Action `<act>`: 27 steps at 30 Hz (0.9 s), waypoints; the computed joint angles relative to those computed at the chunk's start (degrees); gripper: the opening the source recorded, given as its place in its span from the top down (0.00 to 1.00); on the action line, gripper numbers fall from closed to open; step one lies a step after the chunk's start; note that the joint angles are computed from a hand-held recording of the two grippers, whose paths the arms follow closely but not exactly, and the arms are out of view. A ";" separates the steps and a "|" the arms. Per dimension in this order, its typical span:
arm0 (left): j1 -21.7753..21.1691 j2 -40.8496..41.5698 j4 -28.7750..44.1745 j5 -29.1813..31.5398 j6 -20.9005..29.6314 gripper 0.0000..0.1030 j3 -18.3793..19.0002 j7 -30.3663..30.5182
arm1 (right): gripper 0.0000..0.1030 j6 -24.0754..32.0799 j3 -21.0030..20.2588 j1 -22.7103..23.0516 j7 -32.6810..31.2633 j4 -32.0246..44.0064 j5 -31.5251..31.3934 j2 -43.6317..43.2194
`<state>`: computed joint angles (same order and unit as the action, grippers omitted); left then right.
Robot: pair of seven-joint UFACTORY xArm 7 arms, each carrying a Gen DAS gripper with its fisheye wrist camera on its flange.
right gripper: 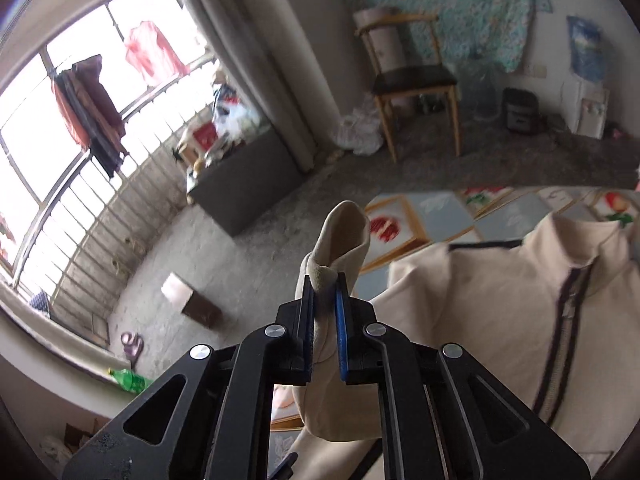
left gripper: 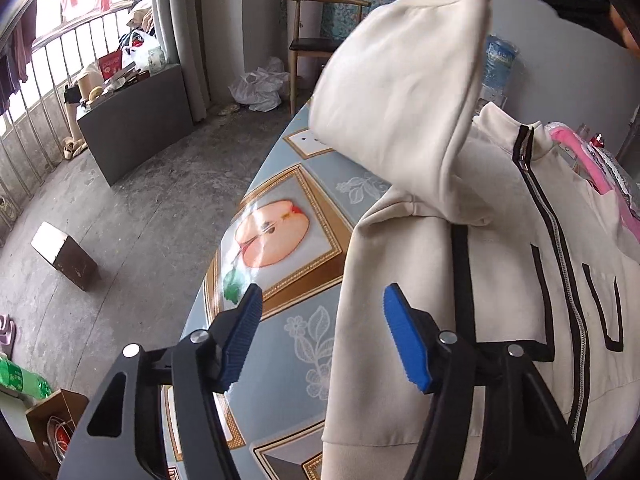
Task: Fold large clothes
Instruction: 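Lift the sleeve with the right tool and carry it across the jacket body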
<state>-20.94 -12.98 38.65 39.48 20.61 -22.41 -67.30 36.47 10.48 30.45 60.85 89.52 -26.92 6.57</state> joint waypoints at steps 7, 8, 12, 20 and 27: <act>-3.70 9.02 10.07 -2.76 2.70 0.40 2.45 10.18 | 0.91 3.81 -0.58 -8.88 18.32 -30.36 -10.26 -30.84; -4.44 10.75 11.99 -2.35 3.65 0.40 2.89 10.71 | 0.91 4.58 -0.69 -9.68 18.89 -34.55 -9.21 -34.09; -7.48 17.18 18.70 1.03 8.03 0.40 5.43 11.23 | 0.91 5.01 -2.68 -11.06 18.35 -50.24 -2.89 -43.23; -12.57 22.58 23.89 3.95 14.90 0.40 11.15 9.42 | 0.81 -0.89 -2.95 -13.97 17.21 -68.64 7.78 -51.72; -11.46 18.61 20.16 1.20 8.89 0.40 11.37 7.81 | 0.56 2.81 0.50 -19.89 10.15 -66.94 9.26 -54.16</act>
<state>-32.40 5.63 58.81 40.68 29.50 -11.04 -59.50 39.28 10.99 10.56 71.00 22.58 -17.66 -47.59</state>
